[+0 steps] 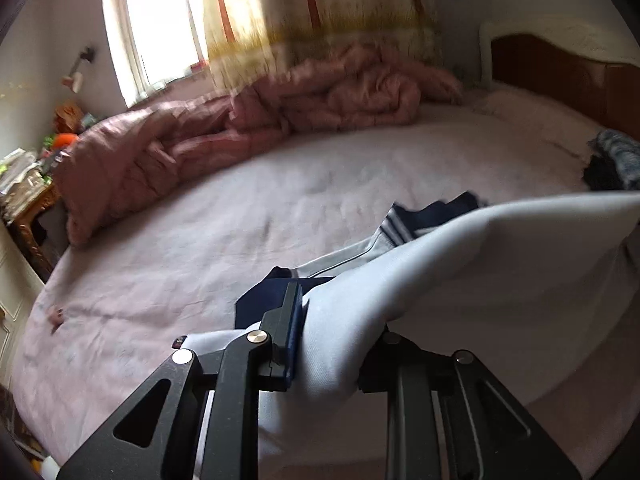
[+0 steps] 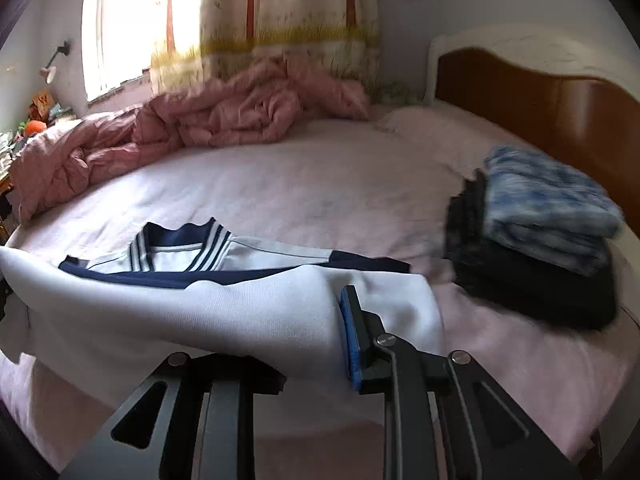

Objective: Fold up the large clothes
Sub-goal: 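Fold the white hem over the sleeves toward the collar with both grippers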

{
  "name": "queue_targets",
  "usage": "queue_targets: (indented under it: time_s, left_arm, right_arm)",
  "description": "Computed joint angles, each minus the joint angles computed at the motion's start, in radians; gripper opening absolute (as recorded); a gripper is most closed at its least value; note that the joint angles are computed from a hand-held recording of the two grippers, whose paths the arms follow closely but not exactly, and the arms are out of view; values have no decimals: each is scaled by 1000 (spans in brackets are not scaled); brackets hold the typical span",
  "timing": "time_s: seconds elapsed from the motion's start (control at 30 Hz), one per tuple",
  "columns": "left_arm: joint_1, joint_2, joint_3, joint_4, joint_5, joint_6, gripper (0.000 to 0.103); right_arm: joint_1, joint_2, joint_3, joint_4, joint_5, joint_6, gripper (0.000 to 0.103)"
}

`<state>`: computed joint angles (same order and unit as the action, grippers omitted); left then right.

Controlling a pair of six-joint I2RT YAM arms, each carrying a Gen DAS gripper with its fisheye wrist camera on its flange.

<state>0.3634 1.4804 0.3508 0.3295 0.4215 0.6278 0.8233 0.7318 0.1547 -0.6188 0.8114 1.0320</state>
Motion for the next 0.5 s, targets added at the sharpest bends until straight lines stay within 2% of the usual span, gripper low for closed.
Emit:
queue_targets:
  time_s: [0.07,0.1,0.13,0.23,0.33,0.37,0.4,0.43,0.47,0.5]
  left_arm:
    - [-70,134,52,60,-88,-39,22]
    - [-80,166,63,81,-96,-56,22]
    - [-85,189,70,103,-97,-70,22]
    - [-107,257,94,155,-121,-102,26]
    - [-138,319,92,240,-146,-90,31]
    - [-144,328,76,287,-153,-76,37]
    - [-146,336,65,328,-159,-65,55]
    - [-140,341,41,387,-159,-54,67]
    - [-131,348,12,462,-166,-52,89]
    - [-112,354,-29,558,-167,-61,98]
  right_arm:
    - [-210,139,-27,311,-87,-311,23]
    - [-265,258,-21,447,-102,-397,23]
    - [-290,337,-10,529,-108,-450,23]
    - [-367,575,45,730,-127,-596,23]
    - [-429,689,85,796,-186,-669,24]
    - [-441,715,88,814,-204,-677,24]
    - [-457,746,88,839,-227,-686,25]
    - [-460,757,81,858,-235,-689,27]
    - [-458,761,69,877,-234,-690,28]
    - [-446,753,52,892,-223,-686,32]
